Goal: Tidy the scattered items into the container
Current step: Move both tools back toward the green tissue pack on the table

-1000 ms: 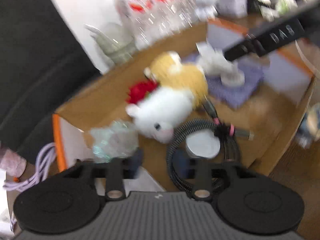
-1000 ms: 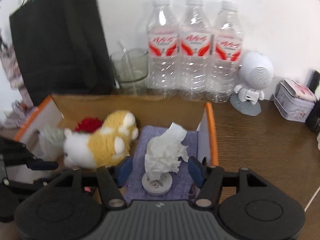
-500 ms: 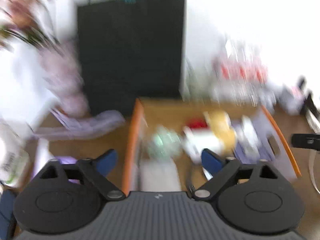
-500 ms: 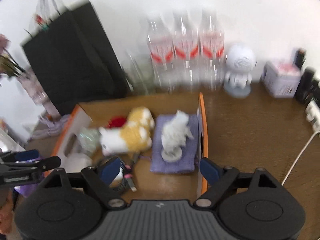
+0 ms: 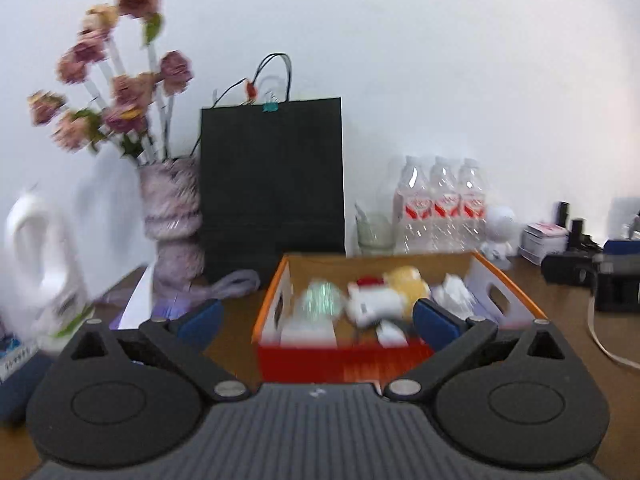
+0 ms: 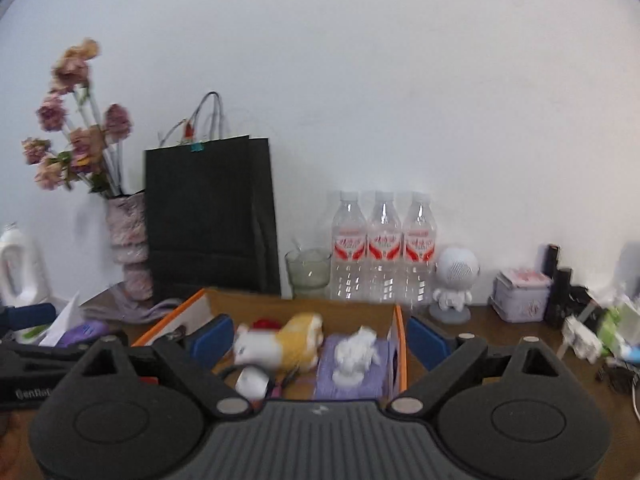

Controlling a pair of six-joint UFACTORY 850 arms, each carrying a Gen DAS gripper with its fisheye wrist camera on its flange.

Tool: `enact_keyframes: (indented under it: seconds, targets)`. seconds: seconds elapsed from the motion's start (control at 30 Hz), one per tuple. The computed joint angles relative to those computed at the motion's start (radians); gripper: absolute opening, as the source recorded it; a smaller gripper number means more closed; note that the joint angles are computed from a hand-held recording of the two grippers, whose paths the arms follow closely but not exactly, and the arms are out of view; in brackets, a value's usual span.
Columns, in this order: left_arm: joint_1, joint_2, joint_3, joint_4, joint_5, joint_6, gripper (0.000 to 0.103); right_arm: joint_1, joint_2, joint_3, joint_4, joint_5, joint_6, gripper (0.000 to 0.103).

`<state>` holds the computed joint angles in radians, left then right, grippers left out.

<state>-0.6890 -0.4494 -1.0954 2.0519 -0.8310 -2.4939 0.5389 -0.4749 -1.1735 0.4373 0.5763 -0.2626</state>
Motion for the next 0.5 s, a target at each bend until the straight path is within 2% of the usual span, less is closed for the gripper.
enact_keyframes:
  seconds: [0.07,0.17,0.27,0.37,0.5]
  targets:
    - [-0.059,0.042,0.099,-0.003,-0.039,-0.059,0.103,0.018,0.066,0.148,-0.053,0.075,0.022,0.093]
    - [-0.167,0.079,0.219,-0.053,-0.129,-0.142,0.103,0.062,0.144,0.326,0.025,0.129,0.003,0.093]
    - [-0.233,0.1,0.277,-0.099,-0.121,-0.136,0.103,0.096,0.213,0.466,0.022,0.144,0.085,0.093]
    - [-0.241,0.103,0.288,-0.101,-0.126,-0.116,0.103,0.11,0.241,0.532,0.0,0.137,0.132,0.093]
    - [-0.176,0.091,0.247,-0.048,-0.079,-0.122,0.103,0.099,0.212,0.498,0.002,0.125,0.14,0.092]
